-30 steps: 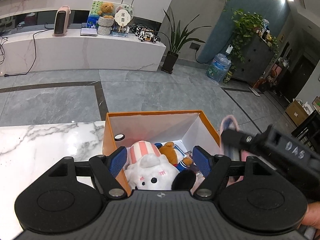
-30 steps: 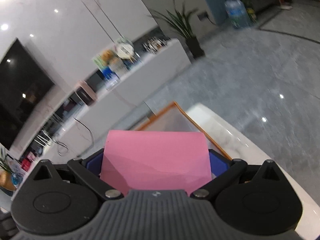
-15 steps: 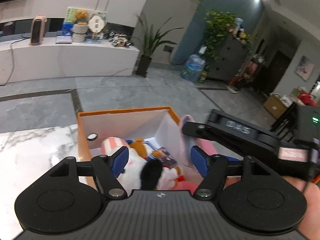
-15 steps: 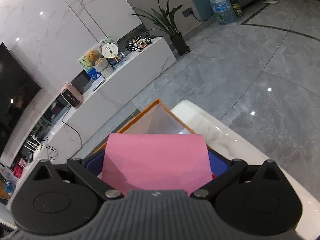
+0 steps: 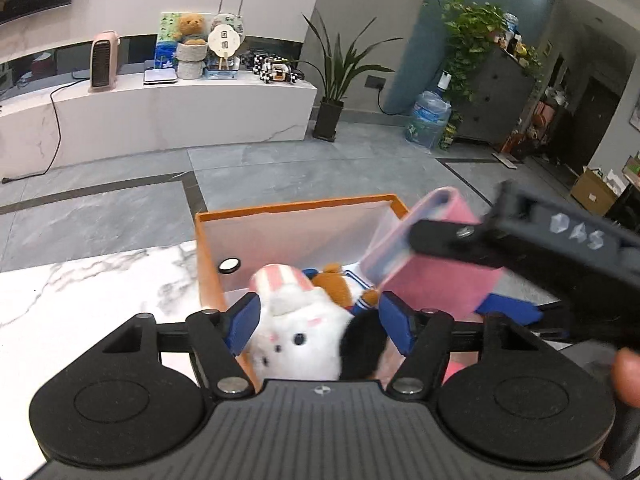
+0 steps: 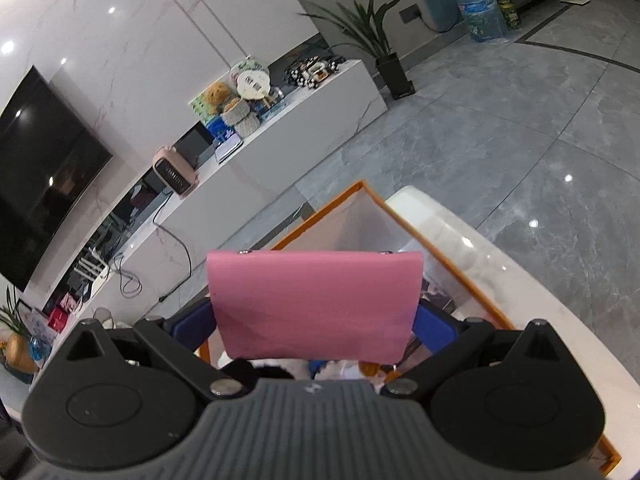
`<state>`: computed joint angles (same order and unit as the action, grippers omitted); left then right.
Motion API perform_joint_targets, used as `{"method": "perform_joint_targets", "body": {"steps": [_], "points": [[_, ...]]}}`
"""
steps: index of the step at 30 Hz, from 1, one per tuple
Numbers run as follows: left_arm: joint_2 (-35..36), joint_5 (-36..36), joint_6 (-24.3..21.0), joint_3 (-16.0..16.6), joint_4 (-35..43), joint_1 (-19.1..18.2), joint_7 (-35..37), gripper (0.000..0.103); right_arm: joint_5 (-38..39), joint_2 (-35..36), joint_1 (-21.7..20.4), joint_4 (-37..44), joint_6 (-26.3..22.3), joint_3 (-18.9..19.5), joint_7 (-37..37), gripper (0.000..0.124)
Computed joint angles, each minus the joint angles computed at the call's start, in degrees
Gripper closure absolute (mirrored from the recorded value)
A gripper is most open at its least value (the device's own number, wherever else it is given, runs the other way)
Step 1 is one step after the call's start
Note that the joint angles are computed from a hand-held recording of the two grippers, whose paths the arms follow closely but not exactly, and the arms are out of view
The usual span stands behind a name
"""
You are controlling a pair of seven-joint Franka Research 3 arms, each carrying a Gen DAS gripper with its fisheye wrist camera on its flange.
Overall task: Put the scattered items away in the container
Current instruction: 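Open both grippers to drop the white plush and pink folder into the box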
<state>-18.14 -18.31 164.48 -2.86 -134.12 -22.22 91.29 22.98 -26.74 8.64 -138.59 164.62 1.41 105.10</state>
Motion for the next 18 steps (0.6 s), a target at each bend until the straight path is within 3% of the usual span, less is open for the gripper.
{"method": "perform_joint_targets", "body": {"steps": [3,5,7,14,18], "points": [[-0.7,-1.9,1.0,1.2,-0.9,-1.2,0.9,0.026,-0.1,0.2,-0.1,0.2,-0.1,0.0,0.1,0.021],[-1.6,-6.7,2.8,3.9,-1.6,-4.6,4.5,0.033,-1.5,0.5,-1.1,0.7,-1.3,0.9,0.7,0.021],[-2.5,-12.3,4.4,7.8,-1.9,-9.5,10.8,0.034,-3.5,0.7,-2.5,0.8,-1.7,2.3,2.3,0.021],[-4.7,-26.8,6.3,15.7,-2.1,-20.2,29.3,0.034,-2.6,0.5,-1.7,-0.2,1.3,1.3,4.4,0.021],[-3.8,-29.0,6.3,12.9,-1.5,-18.2,32.1,0.033,-1.8,0.5,-0.6,-0.6,3.7,0.8,3.7,0.021]]}}
